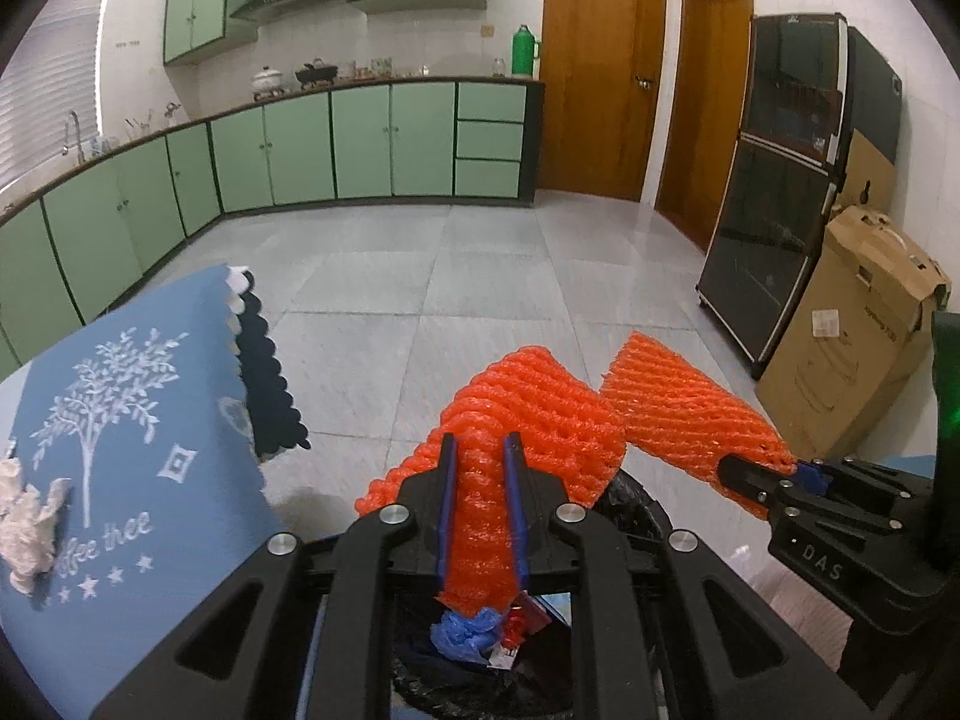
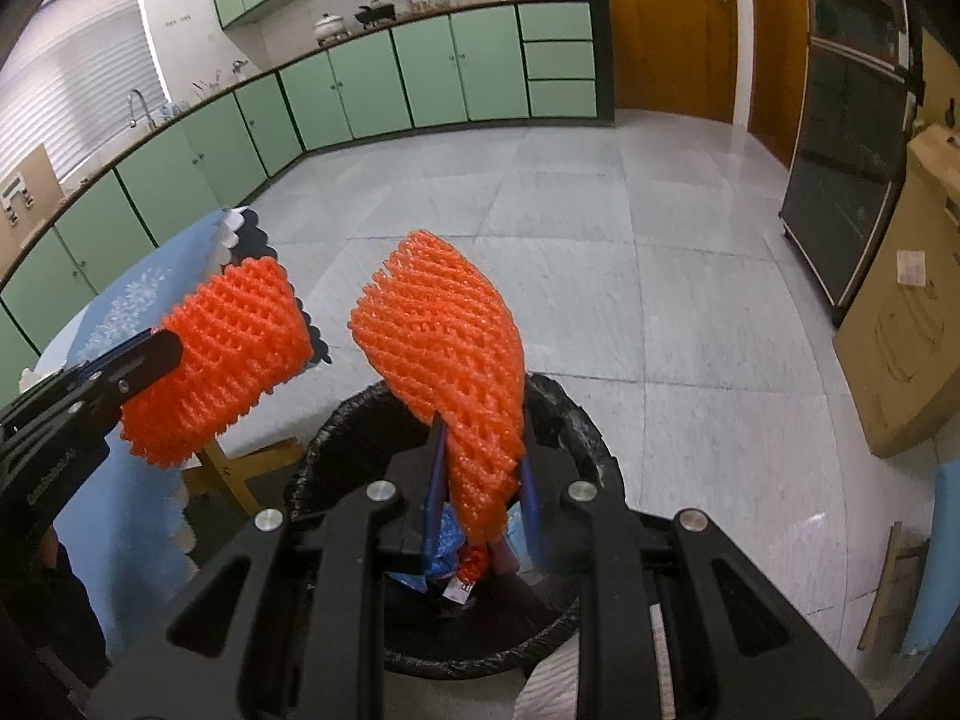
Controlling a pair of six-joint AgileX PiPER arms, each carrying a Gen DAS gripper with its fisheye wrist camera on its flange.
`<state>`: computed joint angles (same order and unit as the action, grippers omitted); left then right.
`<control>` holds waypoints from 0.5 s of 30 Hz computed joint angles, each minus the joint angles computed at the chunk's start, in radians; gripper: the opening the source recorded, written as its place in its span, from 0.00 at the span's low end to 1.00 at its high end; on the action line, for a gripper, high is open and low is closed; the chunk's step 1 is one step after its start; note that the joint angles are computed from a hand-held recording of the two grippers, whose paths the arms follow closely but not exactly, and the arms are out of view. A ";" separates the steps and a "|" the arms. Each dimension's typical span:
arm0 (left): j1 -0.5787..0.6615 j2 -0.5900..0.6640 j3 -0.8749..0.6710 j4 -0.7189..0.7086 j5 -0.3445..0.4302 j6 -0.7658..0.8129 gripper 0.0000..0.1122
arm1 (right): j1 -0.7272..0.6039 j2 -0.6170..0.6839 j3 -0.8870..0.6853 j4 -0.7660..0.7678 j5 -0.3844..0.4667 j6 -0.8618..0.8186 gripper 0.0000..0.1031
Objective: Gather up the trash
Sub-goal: 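Carry both orange nets over the bin and open both grippers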
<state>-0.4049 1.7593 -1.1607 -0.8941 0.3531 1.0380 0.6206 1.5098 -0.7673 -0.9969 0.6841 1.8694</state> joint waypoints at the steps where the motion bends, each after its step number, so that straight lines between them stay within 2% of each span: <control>1: -0.006 0.008 -0.009 0.022 0.001 -0.026 0.17 | -0.007 0.009 -0.002 0.005 -0.006 -0.005 0.22; 5: -0.007 0.025 -0.032 0.053 0.017 -0.062 0.21 | -0.033 0.035 -0.012 0.022 -0.019 -0.031 0.30; 7: 0.000 0.025 -0.035 0.041 0.028 -0.052 0.27 | -0.036 0.043 -0.007 0.019 -0.022 -0.021 0.39; 8: 0.004 0.027 -0.041 0.040 0.033 -0.052 0.35 | -0.034 0.046 -0.010 0.021 -0.015 -0.018 0.41; 9: 0.010 0.026 -0.039 0.025 0.036 -0.042 0.39 | -0.037 0.047 -0.012 0.022 -0.013 -0.020 0.45; 10: 0.014 0.025 -0.039 0.020 0.036 -0.038 0.39 | -0.033 0.048 -0.014 0.021 -0.005 -0.017 0.50; 14: 0.026 0.034 -0.052 0.033 0.048 -0.063 0.39 | -0.020 0.046 -0.012 0.012 0.021 0.003 0.60; 15: 0.033 0.031 -0.053 0.029 0.051 -0.063 0.40 | -0.019 0.042 -0.010 0.011 0.024 0.005 0.67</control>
<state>-0.3723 1.7902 -1.2133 -0.8653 0.4045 0.9753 0.6012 1.5518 -0.7772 -0.9862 0.7078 1.8739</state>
